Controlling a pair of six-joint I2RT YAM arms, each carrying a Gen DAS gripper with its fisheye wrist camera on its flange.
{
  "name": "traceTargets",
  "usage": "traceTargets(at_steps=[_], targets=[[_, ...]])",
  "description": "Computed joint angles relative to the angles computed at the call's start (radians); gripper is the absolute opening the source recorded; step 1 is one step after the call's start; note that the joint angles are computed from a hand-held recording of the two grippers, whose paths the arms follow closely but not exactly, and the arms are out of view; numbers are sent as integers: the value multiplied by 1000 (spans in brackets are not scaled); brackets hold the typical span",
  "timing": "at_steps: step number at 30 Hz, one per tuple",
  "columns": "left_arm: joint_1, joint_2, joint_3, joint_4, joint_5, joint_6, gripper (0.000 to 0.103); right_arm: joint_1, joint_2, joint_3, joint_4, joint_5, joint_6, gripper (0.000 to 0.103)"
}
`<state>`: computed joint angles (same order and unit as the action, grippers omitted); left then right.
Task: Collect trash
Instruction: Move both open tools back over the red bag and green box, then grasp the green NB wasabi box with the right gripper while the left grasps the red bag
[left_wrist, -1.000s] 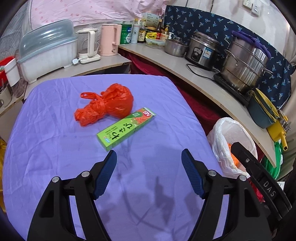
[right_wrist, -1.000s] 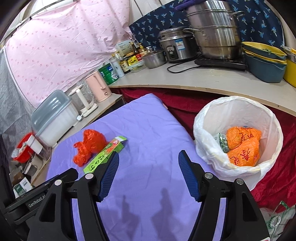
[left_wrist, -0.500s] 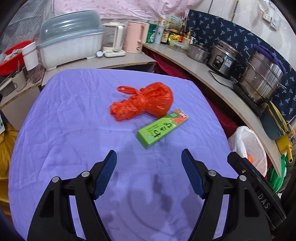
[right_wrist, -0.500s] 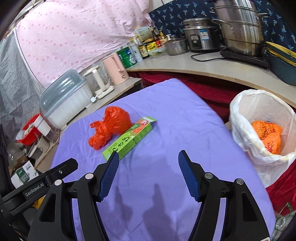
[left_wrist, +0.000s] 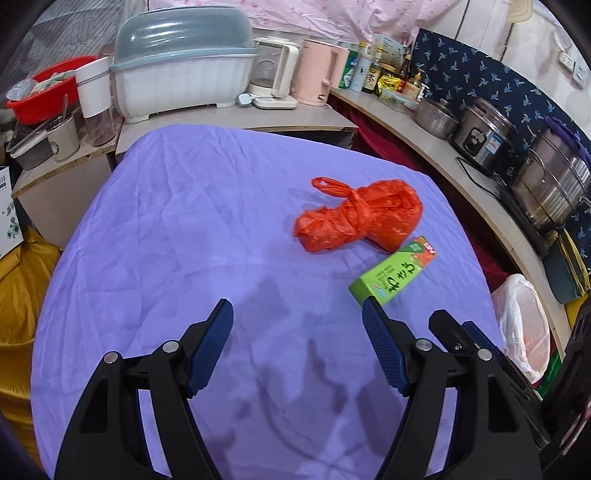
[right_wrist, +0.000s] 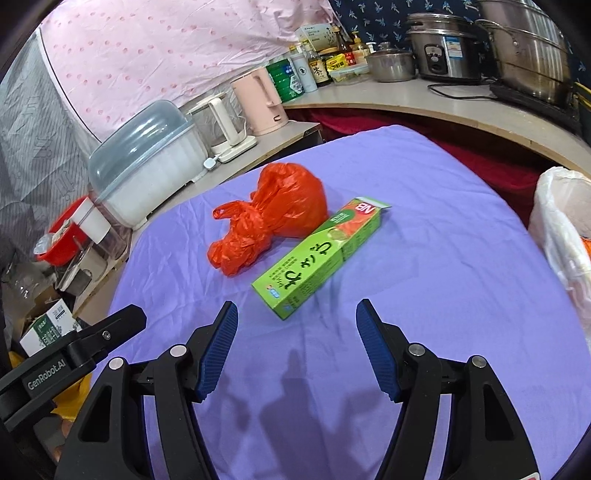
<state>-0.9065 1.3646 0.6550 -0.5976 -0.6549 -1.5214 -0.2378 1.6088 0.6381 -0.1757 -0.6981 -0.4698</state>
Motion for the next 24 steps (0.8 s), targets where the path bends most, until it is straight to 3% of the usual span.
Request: traceTargets(at_steps=[10,18,24], targets=[[160,-146,-142,76,44,123,69,257,83,-34,269,223,377,69],[290,-222,-212,117,79,216,69,391,180,-26,402,404,533,69],[342,-177,-200,192,97,300,69,415,260,18,419,472,564,69]])
